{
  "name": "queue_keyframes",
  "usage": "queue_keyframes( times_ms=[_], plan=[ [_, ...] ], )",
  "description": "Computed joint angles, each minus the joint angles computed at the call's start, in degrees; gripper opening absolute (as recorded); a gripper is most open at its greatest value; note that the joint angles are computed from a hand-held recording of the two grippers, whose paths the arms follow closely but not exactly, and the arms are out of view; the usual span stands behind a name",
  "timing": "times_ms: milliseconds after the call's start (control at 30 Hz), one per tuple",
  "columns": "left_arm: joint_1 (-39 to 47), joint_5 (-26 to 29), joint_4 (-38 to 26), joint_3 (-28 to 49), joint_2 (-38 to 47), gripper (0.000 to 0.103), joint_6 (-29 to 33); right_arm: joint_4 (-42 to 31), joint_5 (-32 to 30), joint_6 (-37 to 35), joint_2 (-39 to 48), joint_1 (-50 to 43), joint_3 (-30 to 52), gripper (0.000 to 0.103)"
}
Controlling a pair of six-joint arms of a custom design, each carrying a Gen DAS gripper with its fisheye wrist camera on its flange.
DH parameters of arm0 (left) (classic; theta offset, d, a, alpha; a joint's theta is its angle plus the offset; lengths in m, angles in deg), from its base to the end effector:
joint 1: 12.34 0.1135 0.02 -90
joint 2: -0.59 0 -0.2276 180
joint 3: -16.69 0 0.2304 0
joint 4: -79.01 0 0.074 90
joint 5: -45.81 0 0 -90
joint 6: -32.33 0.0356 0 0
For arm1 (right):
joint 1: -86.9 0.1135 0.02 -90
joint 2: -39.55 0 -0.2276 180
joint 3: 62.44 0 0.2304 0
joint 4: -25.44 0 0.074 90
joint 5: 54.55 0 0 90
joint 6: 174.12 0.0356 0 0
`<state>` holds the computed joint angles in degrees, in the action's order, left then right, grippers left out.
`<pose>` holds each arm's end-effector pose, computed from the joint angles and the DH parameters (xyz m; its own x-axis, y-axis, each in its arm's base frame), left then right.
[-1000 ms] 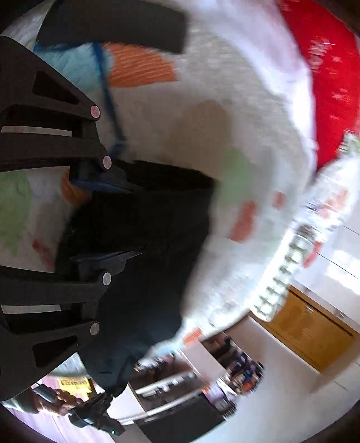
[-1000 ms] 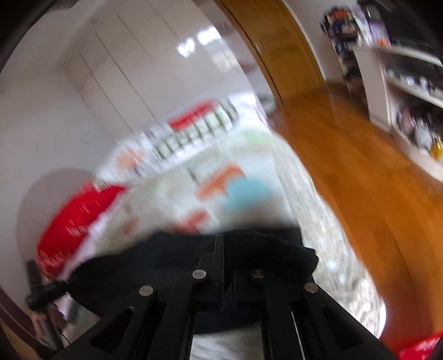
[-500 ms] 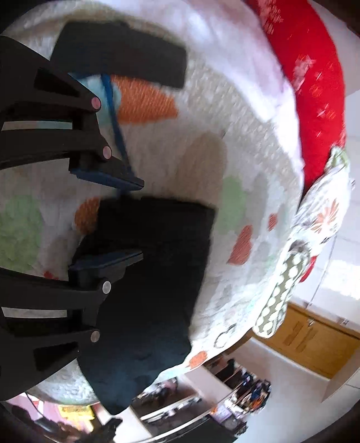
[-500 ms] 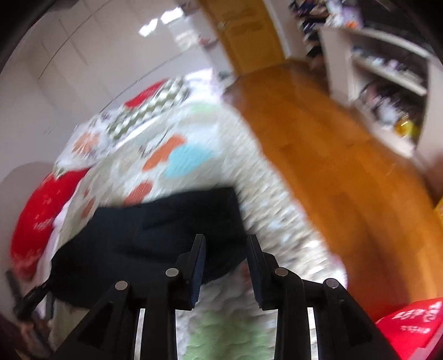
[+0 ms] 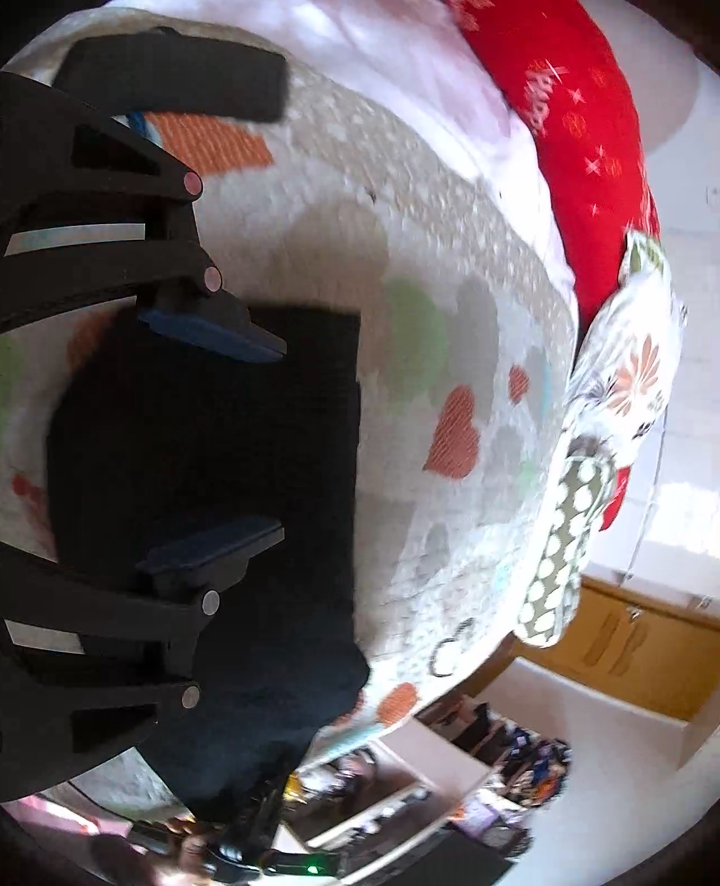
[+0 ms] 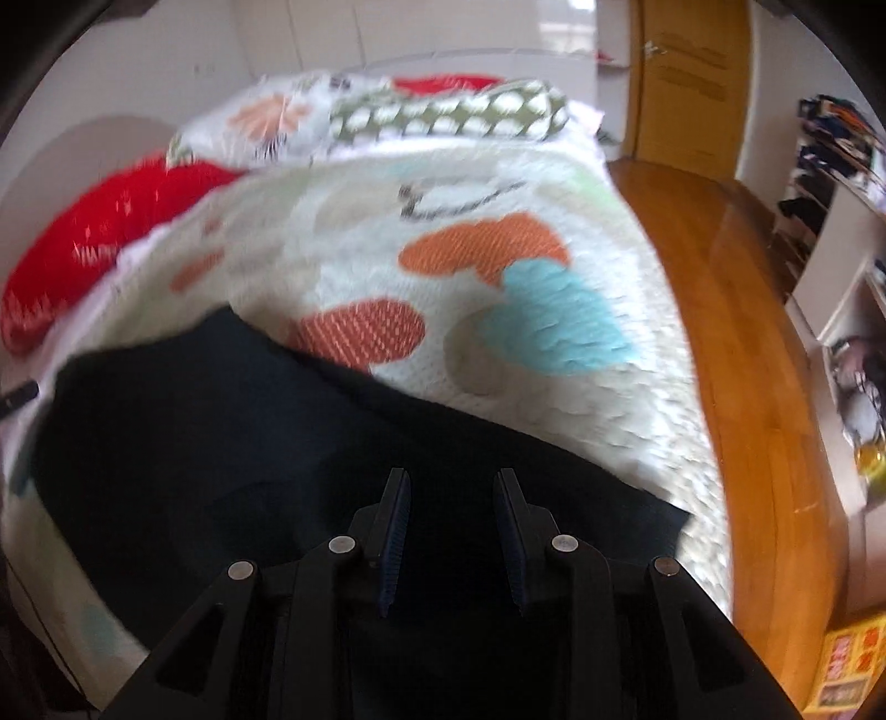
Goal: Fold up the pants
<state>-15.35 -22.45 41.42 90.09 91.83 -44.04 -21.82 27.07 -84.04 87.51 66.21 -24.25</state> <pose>0.3039 -0.0292 0.1823 -0.7382 0.2580 -0.6233 0.4451 0.8806 -0.1627 0.1460 -0.0496 0.1518 -0.7845 0.2977 -0.5440 0.2764 0.9531 0.1230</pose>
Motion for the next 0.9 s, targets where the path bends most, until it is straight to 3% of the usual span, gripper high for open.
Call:
queue_keyframes(
  times_ms=[67, 100, 133, 233, 333, 500, 533, 600, 700, 800, 900],
  plan=[
    [-1.83, -3.22, 1.80, -0.05, 2.31, 0.058, -0.69, 1.79, 0.37, -1.31, 0.13, 0.72, -1.36, 0.025],
    [-2.16, -4.37, 2.75, 0.03, 3.57, 0.059, -0.98, 1.31, 1.01, -2.28, -1.78, 1.60, -1.97, 0.008],
    [-2.07, -4.90, 3.49, 0.05, 4.40, 0.058, -1.27, 0.21, 2.48, -2.93, -2.90, 2.79, -1.83, 0.003],
    [-1.08, -3.60, 4.10, 0.38, 5.04, 0.058, -2.47, -1.92, 5.84, -4.20, -6.32, 3.30, -0.02, 0.001],
    [-1.24, -4.35, 4.69, 0.29, 5.33, 0.058, -3.09, 0.86, 10.97, -3.18, -4.13, 5.35, 1.83, 0.001],
    [-1.43, -4.76, 5.85, -0.17, 5.73, 0.059, -3.36, 3.97, 4.89, -2.72, 0.46, 0.63, 2.50, 0.001],
    [-1.21, -4.33, 5.85, -0.12, 5.77, 0.059, -3.58, 3.63, 1.31, -3.46, 0.47, -0.44, 2.68, 0.001],
    [-0.73, -3.11, 5.62, 0.07, 5.90, 0.070, -3.54, 0.71, -4.34, -4.56, 1.48, -0.88, 3.96, 0.005],
    [-0.38, -2.15, 5.46, 0.23, 6.34, 0.074, -3.35, 0.28, 2.07, -4.02, 3.36, 4.61, 4.05, 0.038],
    [-0.02, -1.63, 5.28, 0.38, 6.75, 0.077, -3.33, 2.95, 2.86, -3.85, 7.30, 5.08, 3.01, 0.039],
    [0.27, -1.93, 4.78, 1.08, 7.63, 0.080, -3.49, 4.80, 1.98, -4.17, 5.17, 5.95, 0.60, 0.012]
  ],
)
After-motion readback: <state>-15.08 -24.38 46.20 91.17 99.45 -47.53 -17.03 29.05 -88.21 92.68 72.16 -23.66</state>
